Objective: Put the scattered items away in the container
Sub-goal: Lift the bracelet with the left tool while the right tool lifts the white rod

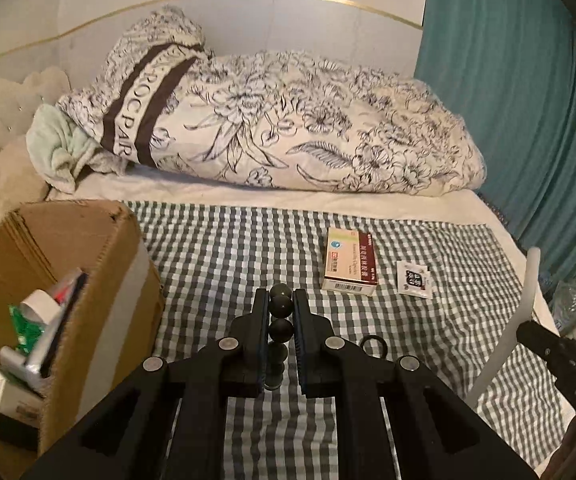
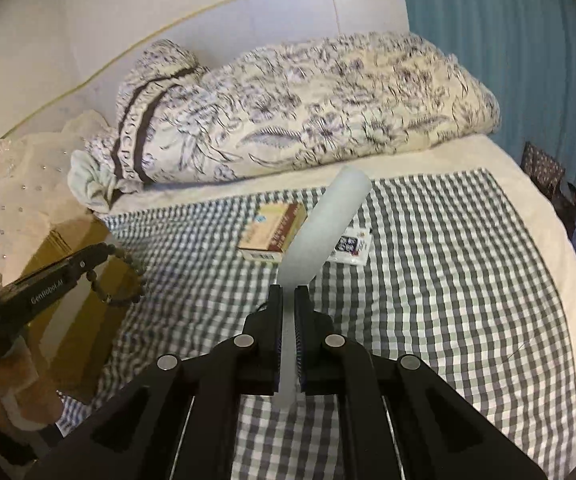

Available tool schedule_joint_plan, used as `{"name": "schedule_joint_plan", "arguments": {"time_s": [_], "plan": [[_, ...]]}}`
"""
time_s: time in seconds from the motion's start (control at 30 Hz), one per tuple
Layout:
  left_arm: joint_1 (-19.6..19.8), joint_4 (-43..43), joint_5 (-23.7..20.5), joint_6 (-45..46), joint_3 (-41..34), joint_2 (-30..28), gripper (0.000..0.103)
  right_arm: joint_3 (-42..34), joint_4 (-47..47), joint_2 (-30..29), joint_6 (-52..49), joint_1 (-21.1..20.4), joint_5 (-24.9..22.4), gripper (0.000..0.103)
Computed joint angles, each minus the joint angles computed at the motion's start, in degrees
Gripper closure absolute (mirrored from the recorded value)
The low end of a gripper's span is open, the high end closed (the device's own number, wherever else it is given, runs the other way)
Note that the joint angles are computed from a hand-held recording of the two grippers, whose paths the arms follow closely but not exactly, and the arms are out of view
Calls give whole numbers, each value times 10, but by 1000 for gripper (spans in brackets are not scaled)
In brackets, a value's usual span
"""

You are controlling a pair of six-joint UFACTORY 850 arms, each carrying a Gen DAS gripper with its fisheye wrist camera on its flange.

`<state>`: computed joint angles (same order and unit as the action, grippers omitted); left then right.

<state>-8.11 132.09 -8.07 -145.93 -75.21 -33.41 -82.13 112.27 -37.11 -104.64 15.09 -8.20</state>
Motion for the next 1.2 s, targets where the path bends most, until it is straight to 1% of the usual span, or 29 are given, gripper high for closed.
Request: {"name": "schedule_joint_plan", "arguments": {"time_s": [0.07,0.23,0.37,0.47,0.53,0.67,0.9,1.1,1.2], "plan": [[-1,-5,-6,4,15,16,92,11,19,15,-23,4,-4,97],[1,18,-19,-17,53,59,92,44,153,54,-159,16,-13,98],[4,37,-33,-34,84,98,92,62,226,81,-233,27,-22,97],[9,0,-38,-2,100,121,92,71,246,97,-256,36,-26,97],[14,-9,-41,9,111,136,92,77,261,105,-269,41,-30,98],[22,-27,-50,39,128,166,92,79,278,118,-282,53,-38,98],[48,-6,-55,28,150,205,92,69,282,128,-291,81,-43,97],[82,25,-44,0,162,224,92,41,219,118,-227,101,-45,98],[102,54,-40,-28,166,230,92,22,196,108,-210,114,-42,97]]}}
